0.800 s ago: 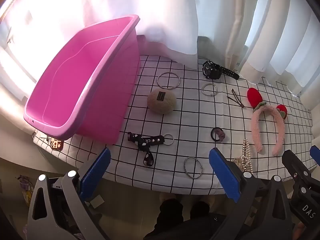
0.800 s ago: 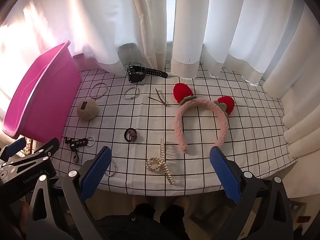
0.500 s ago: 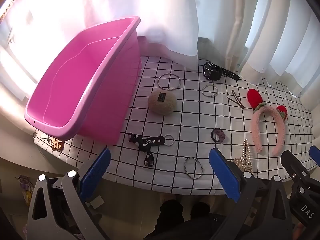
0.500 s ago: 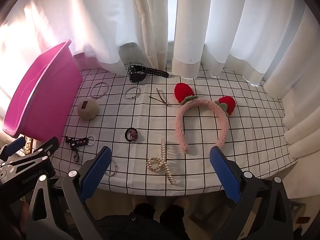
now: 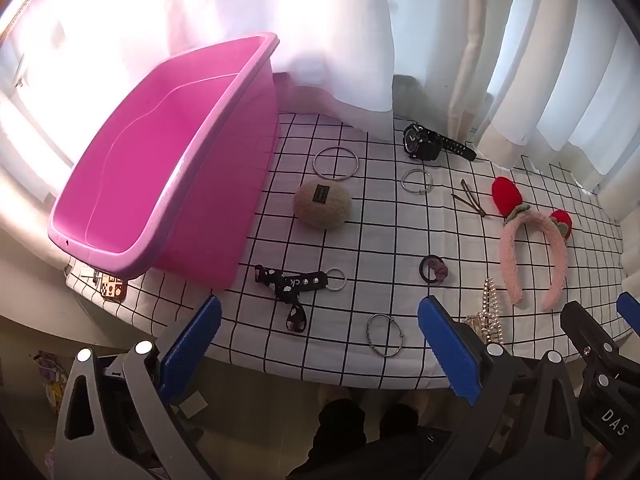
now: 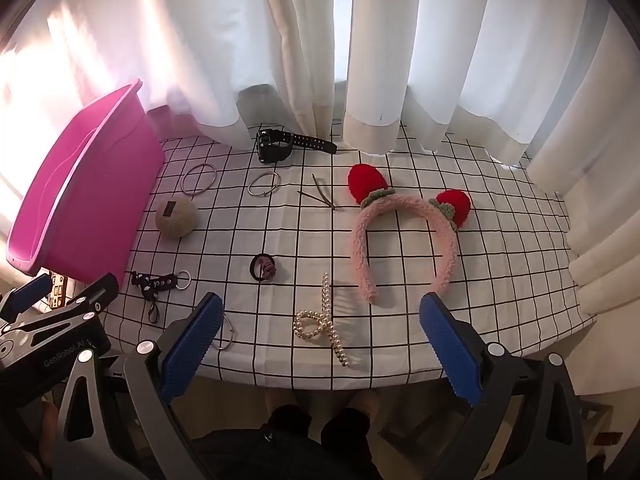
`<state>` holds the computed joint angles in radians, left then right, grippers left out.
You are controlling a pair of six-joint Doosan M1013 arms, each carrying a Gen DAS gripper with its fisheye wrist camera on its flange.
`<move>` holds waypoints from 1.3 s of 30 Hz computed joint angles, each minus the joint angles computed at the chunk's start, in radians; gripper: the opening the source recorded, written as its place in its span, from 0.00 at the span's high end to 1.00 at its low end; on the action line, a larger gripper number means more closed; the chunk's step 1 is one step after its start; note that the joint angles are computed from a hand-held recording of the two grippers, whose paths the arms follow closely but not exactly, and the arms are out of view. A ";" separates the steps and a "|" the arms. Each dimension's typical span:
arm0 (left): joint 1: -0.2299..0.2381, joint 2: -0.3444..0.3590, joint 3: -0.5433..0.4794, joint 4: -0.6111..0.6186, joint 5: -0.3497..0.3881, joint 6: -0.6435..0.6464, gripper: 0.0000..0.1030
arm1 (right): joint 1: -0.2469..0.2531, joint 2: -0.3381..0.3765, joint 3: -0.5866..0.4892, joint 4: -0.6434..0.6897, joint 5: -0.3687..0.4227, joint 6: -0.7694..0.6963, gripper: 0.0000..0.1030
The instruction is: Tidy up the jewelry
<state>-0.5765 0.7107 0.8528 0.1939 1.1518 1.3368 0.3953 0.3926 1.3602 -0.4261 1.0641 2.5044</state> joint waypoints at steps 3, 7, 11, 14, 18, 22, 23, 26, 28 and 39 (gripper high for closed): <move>-0.001 -0.001 0.001 0.001 -0.001 0.000 0.06 | 0.001 0.000 0.000 0.000 0.000 -0.002 0.09; -0.002 0.004 -0.006 0.001 0.001 0.000 0.06 | 0.003 0.001 -0.002 -0.004 0.003 0.002 0.09; -0.001 0.003 -0.006 0.000 0.003 0.000 0.06 | 0.003 0.001 -0.001 -0.007 0.000 0.007 0.09; -0.001 0.005 -0.009 0.001 0.002 0.000 0.06 | 0.002 -0.001 -0.001 -0.005 0.000 0.004 0.09; 0.000 0.005 -0.010 -0.002 0.005 0.002 0.06 | 0.001 -0.001 -0.001 -0.003 0.000 0.003 0.09; 0.000 0.010 -0.019 -0.003 0.011 0.000 0.06 | 0.002 0.000 -0.002 -0.003 0.001 0.002 0.09; 0.001 0.011 -0.022 -0.003 0.012 -0.001 0.06 | 0.002 0.000 -0.002 -0.003 0.001 0.002 0.09; 0.001 0.007 -0.015 -0.001 0.007 -0.001 0.06 | 0.002 -0.001 0.000 -0.005 0.000 0.005 0.09; 0.002 0.005 -0.012 -0.003 0.005 0.001 0.06 | 0.002 0.000 -0.001 -0.005 0.001 0.005 0.09; 0.003 0.001 -0.006 0.001 0.002 -0.001 0.06 | 0.001 0.001 -0.004 -0.003 0.003 0.004 0.09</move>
